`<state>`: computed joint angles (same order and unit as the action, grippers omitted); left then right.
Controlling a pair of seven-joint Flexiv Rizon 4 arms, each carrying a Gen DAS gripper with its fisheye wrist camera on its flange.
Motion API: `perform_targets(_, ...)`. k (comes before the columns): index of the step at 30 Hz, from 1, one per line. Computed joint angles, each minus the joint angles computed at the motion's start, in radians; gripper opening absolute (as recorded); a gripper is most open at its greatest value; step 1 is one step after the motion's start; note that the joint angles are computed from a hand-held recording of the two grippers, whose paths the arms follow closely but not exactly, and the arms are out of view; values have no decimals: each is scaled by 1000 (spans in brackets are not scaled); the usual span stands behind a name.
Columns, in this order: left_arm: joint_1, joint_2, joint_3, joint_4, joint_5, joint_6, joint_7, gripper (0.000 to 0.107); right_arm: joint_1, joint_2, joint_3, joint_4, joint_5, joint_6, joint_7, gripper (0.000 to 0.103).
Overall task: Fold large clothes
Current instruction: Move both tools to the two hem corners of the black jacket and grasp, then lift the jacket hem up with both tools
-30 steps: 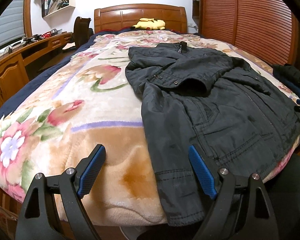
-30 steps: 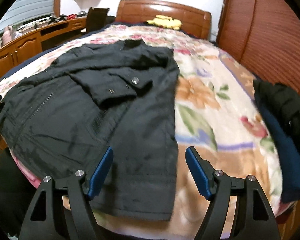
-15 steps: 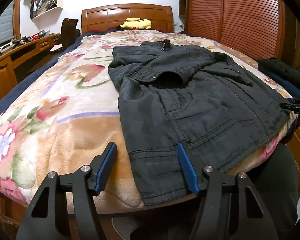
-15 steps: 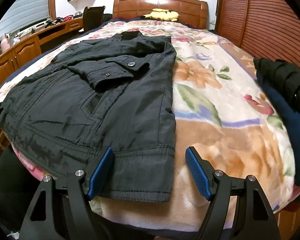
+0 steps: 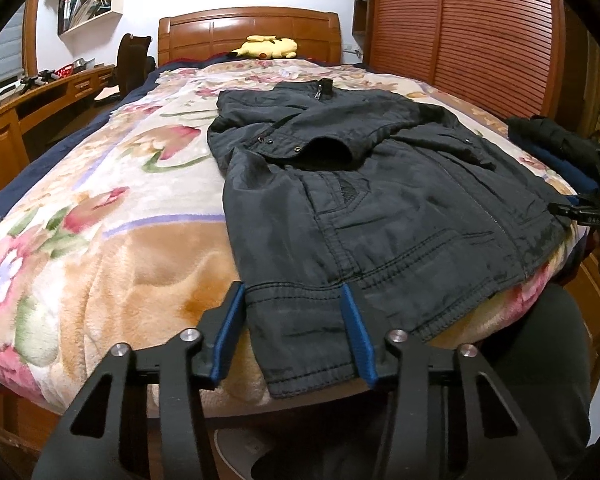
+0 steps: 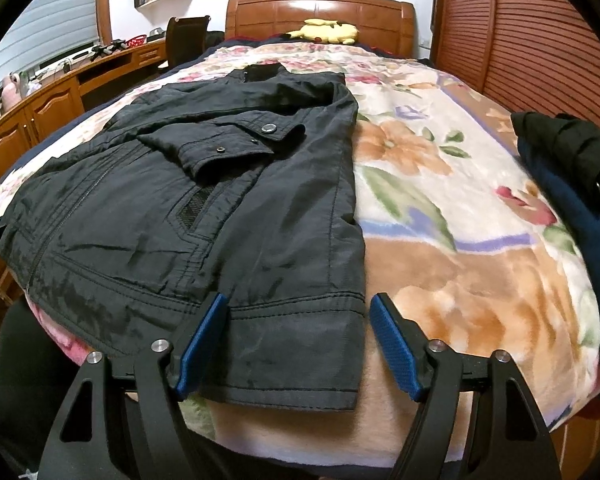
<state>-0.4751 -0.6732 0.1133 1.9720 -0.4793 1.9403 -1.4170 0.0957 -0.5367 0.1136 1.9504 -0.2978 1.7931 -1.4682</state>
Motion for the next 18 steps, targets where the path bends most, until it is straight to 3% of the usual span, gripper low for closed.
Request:
perform_targets(4, -46, 3, 48, -1, -27, -12, 17, 27, 65, 11, -66, 14, 18, 16, -6, 64)
perform_targets(9, -52, 15, 52, 3, -32, -3, 29, 13, 161, 21, -165, 38, 60, 57, -29, 42)
perform_targets(11, -65, 18, 61, 1, -41, -1, 39, 11, 165, 24, -167, 43, 68, 69, -43, 32)
perform_targets(14, -116, 9, 103, -11, -81, 0, 69, 10, 146, 25, -147, 42, 68, 74, -56, 26)
perform_targets(18, -116, 7, 96, -14, -103, 2, 87, 10, 158, 26, -158, 44, 81, 81, -74, 25)
